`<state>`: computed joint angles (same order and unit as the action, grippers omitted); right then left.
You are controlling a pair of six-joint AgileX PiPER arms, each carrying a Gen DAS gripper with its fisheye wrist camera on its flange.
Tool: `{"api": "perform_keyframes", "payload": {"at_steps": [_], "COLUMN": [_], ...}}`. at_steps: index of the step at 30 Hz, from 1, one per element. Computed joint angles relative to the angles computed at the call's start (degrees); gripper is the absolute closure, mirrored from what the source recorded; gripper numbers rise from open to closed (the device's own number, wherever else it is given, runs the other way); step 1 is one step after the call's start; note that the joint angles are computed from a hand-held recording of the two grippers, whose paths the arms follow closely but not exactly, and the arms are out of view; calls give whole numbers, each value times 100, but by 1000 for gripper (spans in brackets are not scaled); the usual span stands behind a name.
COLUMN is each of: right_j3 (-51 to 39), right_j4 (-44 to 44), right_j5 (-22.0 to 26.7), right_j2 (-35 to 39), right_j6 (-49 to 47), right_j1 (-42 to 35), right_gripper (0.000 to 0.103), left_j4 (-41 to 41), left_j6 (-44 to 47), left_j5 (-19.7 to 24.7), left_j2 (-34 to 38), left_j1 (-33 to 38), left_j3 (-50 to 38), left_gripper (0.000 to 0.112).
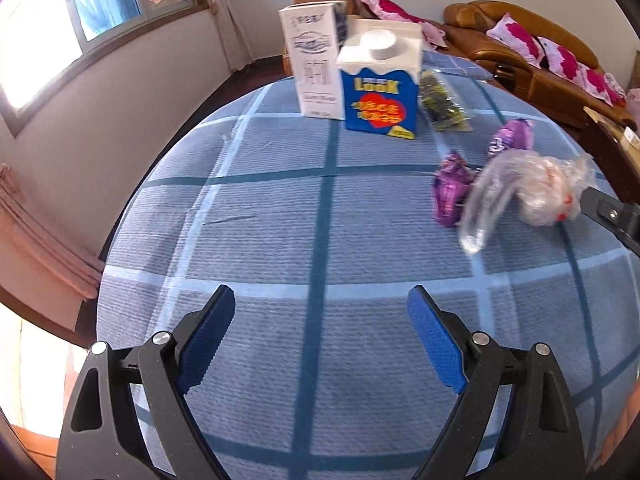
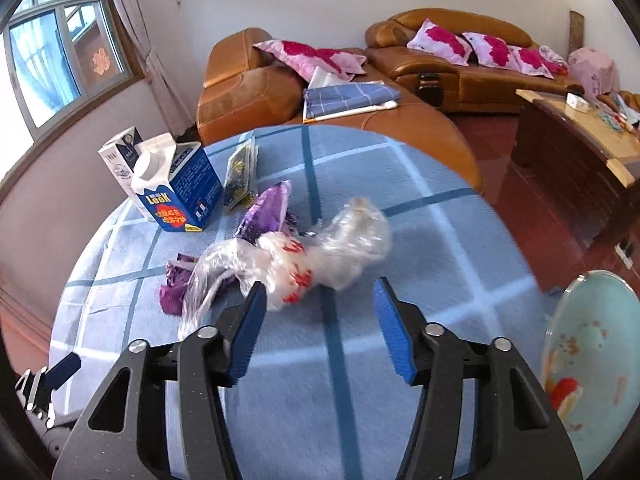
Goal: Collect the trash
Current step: 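Move both open tools back over the table toward the plastic bag, then grasp the clear red-printed plastic bag with the right tool while the left tool grasps the purple wrapper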
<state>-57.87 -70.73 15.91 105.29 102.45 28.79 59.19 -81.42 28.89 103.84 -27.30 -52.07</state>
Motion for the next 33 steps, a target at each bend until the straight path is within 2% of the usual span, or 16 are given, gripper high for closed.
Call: {"api": "perform_keyframes", "payload": {"at_steps": [4, 7, 11, 12, 15, 17, 19, 24, 29, 33], "right_j3": [-456, -688, -742, -722, -546, -319, -103, 402, 658, 764], "right_j4": [806, 1329, 1963, 1950, 1697, 1034, 435, -340, -865, -1351], "right_j5": [-110, -116, -506, -516, -578, -589, -493, -80, 280, 157], "right_j2": [405, 624, 744, 722, 566, 366, 154, -311, -418, -290], "right_j6": [-730, -1261, -1948, -1980, -1843, -1218, -687, -283, -61, 490], "right_j1": [-117, -154, -364, -375, -410, -424, -429, -582, -684, -791], "right_gripper": [50, 55, 81, 82, 85, 85, 85, 85, 86, 85], "left_j4": [-82, -125, -155, -187, -231, -242, -242, -399, -325, -382], "left_j6": [113, 180, 243, 279, 325, 331, 343, 562, 614, 783], "left_j5": [-98, -154, -197, -205, -193, -149, -118, -7, 118, 196], "left_j2": [78, 117, 158, 175, 211, 223, 240, 362, 520, 741], "left_j1": [273, 411, 459, 451, 392, 316, 241, 31, -196, -300], "left_j3": [-31, -70, -113, -128, -178, -222, -280, -569, -970, -1363], "left_gripper": [26, 26, 26, 26, 26, 26, 26, 26, 26, 26]}}
